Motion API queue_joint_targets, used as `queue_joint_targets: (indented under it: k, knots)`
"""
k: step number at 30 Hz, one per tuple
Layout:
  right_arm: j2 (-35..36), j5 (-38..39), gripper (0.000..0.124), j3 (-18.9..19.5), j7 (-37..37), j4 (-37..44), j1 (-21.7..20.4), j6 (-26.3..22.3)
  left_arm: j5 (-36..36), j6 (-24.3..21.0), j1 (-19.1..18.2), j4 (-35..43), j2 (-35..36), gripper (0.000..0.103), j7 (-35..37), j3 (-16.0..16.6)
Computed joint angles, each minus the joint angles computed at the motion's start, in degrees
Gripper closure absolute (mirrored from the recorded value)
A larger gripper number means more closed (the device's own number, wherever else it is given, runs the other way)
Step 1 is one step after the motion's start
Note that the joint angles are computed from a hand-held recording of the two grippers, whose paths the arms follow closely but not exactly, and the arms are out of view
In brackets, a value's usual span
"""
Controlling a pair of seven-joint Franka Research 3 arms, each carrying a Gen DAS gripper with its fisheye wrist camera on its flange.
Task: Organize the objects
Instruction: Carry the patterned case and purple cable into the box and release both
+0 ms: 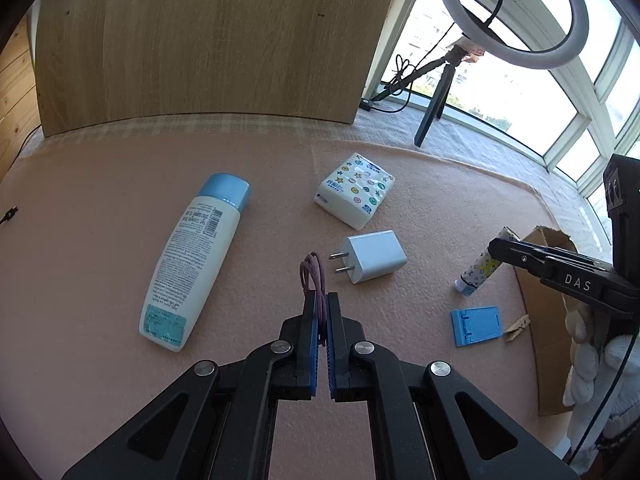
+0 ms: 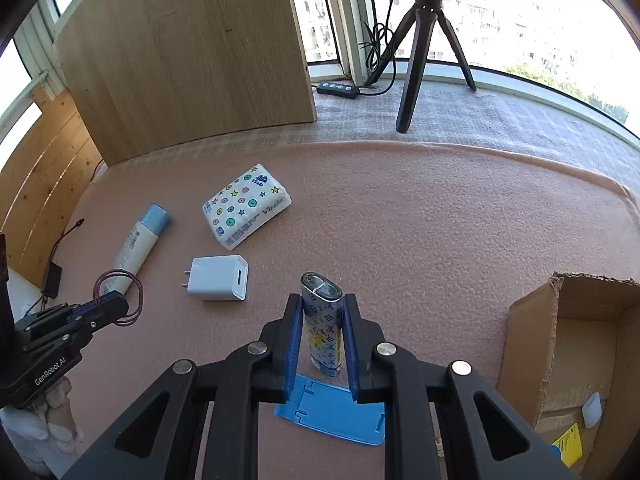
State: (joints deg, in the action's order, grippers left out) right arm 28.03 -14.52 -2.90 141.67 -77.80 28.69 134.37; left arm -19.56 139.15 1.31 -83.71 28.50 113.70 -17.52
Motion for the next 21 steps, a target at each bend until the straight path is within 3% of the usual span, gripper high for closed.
queue_joint_targets:
  k: [1, 10, 21]
  knots:
    - [-1.29, -0.24, 0.114, -0.17, 0.81, -1.67, 0.19, 1.02, -0.44, 0.14, 0.24, -0.41, -0.46, 0.1, 0.42, -0.32]
    - [-12.43, -6.39, 0.114, 0.46, 8.72, -15.36, 0.36, 6.24, -4.51, 1.14, -0.07, -4.8, -4.98, 0.1, 4.87, -1.69]
    - [-28.22, -15.36, 0.114, 6.33, 20.72, -31.84, -4.31, 6.86, -10.9, 0.91, -3.44, -9.31, -10.55, 0.1, 11.29, -2.57]
